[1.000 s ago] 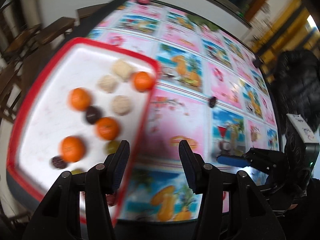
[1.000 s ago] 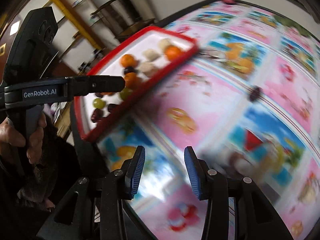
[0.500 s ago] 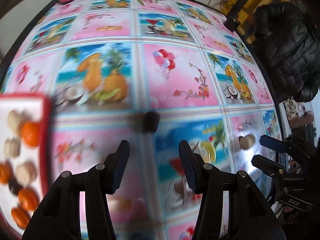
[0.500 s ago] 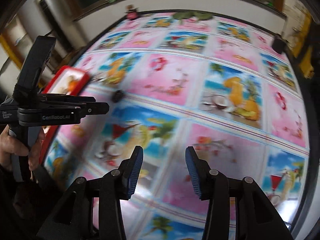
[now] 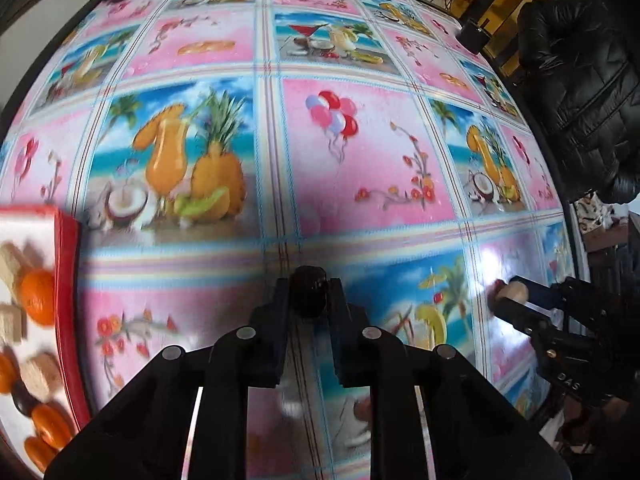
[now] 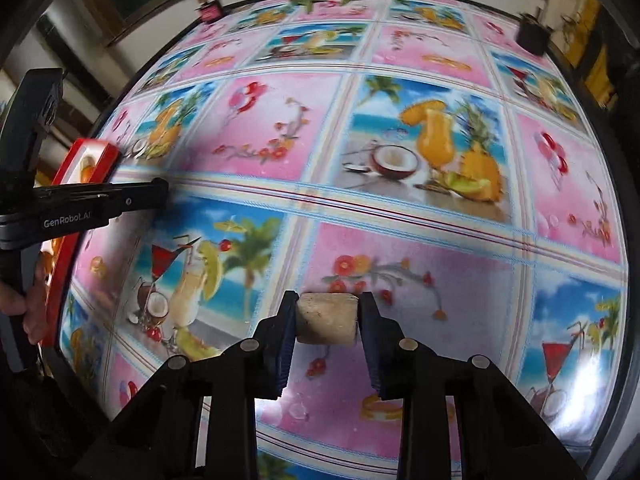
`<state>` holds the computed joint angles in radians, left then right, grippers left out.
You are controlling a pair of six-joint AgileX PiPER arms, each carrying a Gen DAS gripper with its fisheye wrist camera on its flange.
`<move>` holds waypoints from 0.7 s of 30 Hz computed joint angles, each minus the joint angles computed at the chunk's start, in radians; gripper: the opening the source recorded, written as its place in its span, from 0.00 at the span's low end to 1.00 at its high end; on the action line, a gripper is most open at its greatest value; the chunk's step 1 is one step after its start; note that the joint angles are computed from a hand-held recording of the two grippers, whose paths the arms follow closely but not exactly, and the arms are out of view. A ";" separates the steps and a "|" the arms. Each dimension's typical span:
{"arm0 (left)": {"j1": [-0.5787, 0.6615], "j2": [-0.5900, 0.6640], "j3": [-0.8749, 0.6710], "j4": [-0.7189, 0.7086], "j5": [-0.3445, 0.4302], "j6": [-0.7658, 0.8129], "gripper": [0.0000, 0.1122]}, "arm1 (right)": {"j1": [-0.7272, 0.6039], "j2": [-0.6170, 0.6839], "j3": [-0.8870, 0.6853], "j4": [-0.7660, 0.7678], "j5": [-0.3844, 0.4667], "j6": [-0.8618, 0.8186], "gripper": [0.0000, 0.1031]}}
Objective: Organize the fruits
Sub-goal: 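Carry the dark date and sugarcane cube over the white tray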
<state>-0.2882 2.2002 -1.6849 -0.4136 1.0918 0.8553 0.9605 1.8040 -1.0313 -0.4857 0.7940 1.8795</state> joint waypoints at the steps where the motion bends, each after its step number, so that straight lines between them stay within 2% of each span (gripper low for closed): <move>1: 0.013 -0.005 0.008 -0.004 0.010 0.005 0.14 | -0.002 0.007 -0.010 0.000 -0.011 -0.013 0.30; 6: 0.088 -0.055 0.083 -0.025 0.021 0.034 0.14 | -0.012 0.068 -0.122 -0.011 -0.032 -0.111 0.30; 13: 0.229 -0.118 0.125 -0.042 0.072 0.072 0.14 | -0.035 0.184 -0.337 0.025 -0.022 -0.333 0.30; 21: 0.377 -0.142 0.100 -0.049 0.092 0.085 0.14 | -0.049 0.320 -0.603 0.085 0.016 -0.562 0.29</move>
